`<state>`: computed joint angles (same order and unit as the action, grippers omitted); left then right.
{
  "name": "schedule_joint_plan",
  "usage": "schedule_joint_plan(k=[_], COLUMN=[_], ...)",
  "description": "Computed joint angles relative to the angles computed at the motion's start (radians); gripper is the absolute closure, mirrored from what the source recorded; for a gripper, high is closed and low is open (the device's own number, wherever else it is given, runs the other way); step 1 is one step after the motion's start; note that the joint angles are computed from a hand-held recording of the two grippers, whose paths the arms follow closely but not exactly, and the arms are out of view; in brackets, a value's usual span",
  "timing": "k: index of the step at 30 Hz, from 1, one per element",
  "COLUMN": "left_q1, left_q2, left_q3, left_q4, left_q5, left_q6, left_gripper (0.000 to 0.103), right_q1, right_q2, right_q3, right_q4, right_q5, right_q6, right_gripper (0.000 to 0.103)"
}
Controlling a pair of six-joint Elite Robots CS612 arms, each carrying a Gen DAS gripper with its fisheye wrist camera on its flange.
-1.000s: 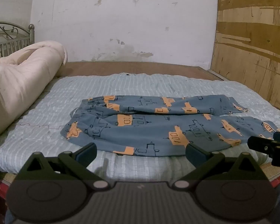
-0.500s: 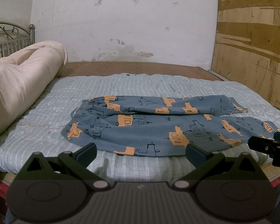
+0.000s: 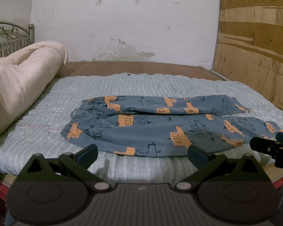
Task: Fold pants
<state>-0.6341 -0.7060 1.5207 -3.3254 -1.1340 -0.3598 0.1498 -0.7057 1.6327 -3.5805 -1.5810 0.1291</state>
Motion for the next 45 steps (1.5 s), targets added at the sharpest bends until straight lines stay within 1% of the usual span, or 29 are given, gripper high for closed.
schedule_joint_plan(k=[18,19,30,35,40,45], left_q1=[-0.005,-0.004,0.003,0.003,0.005,0.008], left_q2=[0.003,0.008,0.006,0.006,0.007,0.01], left_q3=[-0.006,-0.012,-0.013,-0.016,-0.02,-0.028], left_q4=[0.008,0.01,0.03,0.037,0.048,0.07], left_q5=[0.001,-0.002,-0.033,-0.035,-0.041,-0.044], left_q6=[-0.003,-0.004,-0.022,-0.024,-0.027,-0.032], left_gripper=[0.0,0.0,0.0,0.0,0.0,0.0], right_q1=[0.001,0.001,0.0,-0.004,0.005,-0.002], right_q2=[0.0,0.0,0.001,0.002,0.014,0.013], right_q3=[0.0,0.0,-0.003,-0.008,-0.017,-0.021], right_q4=[0.002,0.001,0.006,0.011,0.009,0.025], right_q5=[-0.002,-0.001,0.0,0.006,0.001,0.014], right_q6=[0.0,0.0,0.001,-0.002,0.003,0.002], right_gripper=[0.001,0.001,0.001,0.001,0.001,0.001])
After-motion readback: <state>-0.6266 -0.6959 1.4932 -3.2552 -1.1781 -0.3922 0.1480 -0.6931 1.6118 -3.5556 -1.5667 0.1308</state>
